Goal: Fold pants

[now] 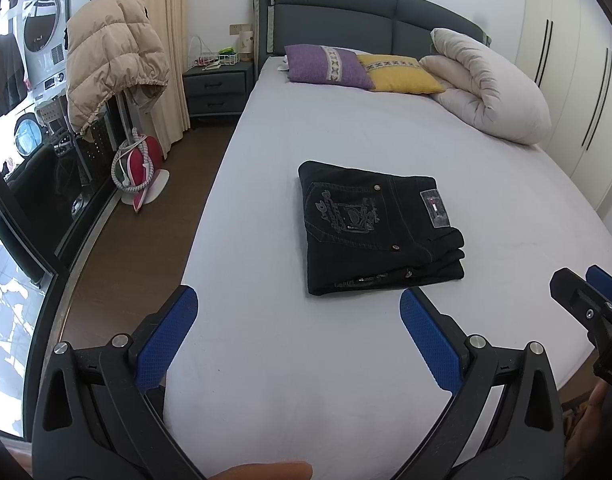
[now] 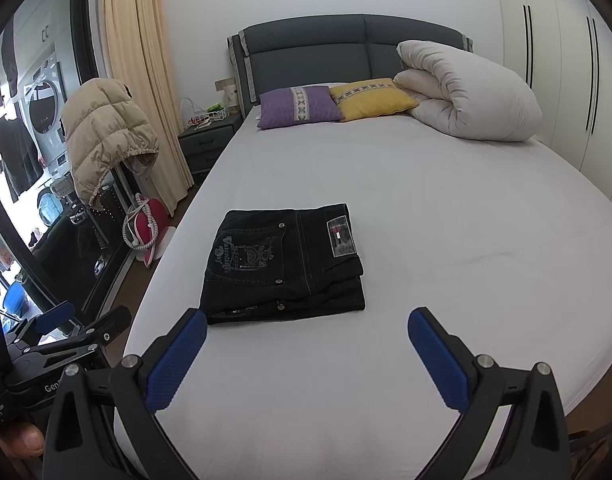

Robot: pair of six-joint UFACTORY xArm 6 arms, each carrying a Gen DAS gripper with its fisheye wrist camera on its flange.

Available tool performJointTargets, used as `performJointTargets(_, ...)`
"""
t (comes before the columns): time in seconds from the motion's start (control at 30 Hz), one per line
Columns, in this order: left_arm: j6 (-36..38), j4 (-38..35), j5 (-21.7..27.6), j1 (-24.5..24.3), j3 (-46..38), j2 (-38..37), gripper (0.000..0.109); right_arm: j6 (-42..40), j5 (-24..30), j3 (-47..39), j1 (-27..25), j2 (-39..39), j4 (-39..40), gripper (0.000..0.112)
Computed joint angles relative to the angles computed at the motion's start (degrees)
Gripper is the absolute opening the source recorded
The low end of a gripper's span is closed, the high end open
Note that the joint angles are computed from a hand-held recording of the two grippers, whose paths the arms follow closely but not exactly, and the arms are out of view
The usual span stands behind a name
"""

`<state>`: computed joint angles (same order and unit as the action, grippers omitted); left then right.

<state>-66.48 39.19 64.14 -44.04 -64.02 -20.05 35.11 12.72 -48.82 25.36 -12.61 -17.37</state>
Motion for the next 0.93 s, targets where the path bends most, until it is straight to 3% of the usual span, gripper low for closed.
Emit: performJointTargets(0.93,1.50,-0.37,-1.63,1.08,1.39,-0.43,0.103,-0.45,-1.05,1.07,-0.03,0.37,0.96,0.103)
